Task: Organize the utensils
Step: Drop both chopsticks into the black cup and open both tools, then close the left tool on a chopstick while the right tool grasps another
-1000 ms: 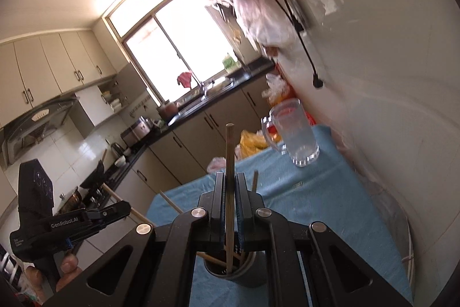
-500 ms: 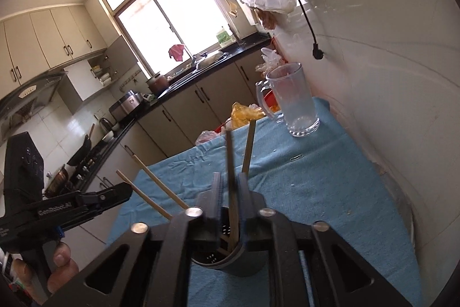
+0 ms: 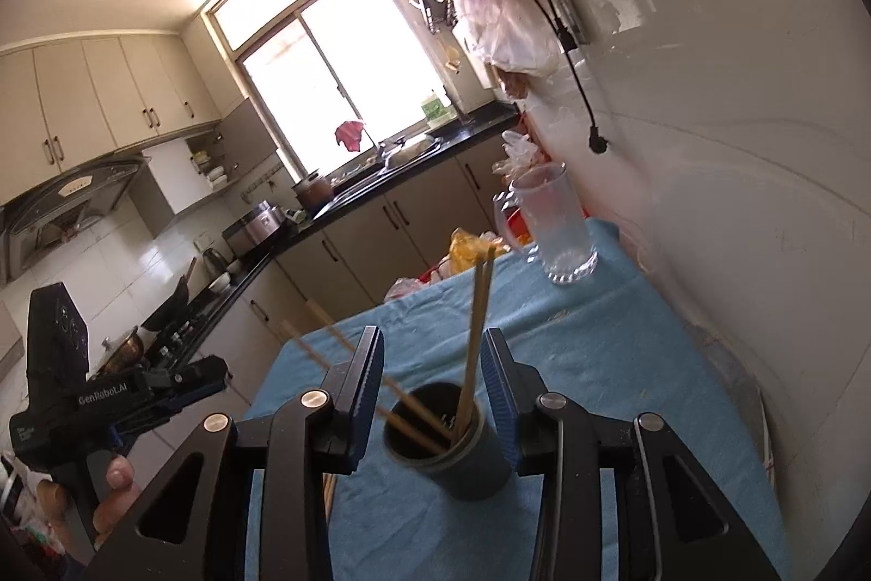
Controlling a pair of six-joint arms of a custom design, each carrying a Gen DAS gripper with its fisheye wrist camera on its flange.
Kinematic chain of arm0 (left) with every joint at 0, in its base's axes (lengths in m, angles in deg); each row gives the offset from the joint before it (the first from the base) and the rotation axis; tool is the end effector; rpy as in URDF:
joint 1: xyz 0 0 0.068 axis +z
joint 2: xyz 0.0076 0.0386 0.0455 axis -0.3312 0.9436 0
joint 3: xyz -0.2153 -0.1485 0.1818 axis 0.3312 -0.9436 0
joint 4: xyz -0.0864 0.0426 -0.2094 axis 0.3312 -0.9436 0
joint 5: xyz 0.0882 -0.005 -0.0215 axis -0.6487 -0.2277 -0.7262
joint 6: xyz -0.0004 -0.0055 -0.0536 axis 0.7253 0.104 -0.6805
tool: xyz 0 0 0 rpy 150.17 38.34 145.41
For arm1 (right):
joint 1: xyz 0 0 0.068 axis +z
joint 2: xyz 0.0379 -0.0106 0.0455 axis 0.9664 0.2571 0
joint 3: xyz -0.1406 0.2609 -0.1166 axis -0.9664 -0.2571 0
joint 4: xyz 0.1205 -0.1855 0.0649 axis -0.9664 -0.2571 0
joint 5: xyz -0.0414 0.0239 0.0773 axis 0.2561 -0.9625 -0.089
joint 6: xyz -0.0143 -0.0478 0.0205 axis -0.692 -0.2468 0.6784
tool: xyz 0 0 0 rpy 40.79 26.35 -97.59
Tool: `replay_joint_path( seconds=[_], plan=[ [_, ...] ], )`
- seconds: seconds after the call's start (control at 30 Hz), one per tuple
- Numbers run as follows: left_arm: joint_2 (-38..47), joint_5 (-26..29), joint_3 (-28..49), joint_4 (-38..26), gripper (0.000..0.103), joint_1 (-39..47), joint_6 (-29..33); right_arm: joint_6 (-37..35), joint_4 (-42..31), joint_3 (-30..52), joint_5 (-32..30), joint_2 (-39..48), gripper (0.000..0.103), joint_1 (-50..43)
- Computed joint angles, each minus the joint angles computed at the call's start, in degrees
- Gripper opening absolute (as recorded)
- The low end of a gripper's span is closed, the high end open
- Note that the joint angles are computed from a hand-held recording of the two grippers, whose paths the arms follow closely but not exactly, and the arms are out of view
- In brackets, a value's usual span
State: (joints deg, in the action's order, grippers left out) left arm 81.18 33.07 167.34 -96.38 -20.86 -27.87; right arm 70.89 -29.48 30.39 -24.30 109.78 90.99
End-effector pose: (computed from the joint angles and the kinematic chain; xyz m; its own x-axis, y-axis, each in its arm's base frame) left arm 0.4243 -0.0348 0.2283 -0.7026 0.1744 -0.6899 0.5684 0.7209 -0.3966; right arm 0.2037 0.0436 0.1861 -0.2392 0.5568 -0.7955 0.3212 0.8185 0.4763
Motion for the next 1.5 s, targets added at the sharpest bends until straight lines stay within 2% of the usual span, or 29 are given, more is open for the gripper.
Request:
replay_joint_path(
  seconds=[0.17,0.53,0.8,1.0,1.23,1.4,1.5],
  plan=[
    [-1.7,1.15,-4.42,0.35,0.03,3.47,3.72,2.98,-0.8,0.43,4.05,2.65,0.041,7.2],
    [0.54,1.69,-9.74,-2.37,0.03,12.39,14.14,6.55,-3.19,7.08,3.33,14.28,0.04,15.52],
    [5.72,-1.08,-10.11,-2.14,0.03,17.82,18.17,8.49,-6.37,13.14,1.08,21.7,0.04,18.96],
    [12.15,-4.41,-7.12,-3.05,0.03,19.62,18.18,9.19,-8.49,16.95,-1.02,26.51,0.04,20.2],
    [18.15,-8.78,-2.55,-3.2,0.029,17.8,15.65,9.05,-9.87,19.9,-2.02,29.52,0.04,21.28],
    [20.83,-11.34,-0.76,-1.97,0.015,15.41,13.49,8.98,-9.71,20.19,-2.78,30.39,0.041,20.92],
    [20.84,-13.42,-2.72,2.06,0.011,14.11,12.62,8.54,-9.96,20.75,-3.56,30.93,0.041,20.45]
  ],
)
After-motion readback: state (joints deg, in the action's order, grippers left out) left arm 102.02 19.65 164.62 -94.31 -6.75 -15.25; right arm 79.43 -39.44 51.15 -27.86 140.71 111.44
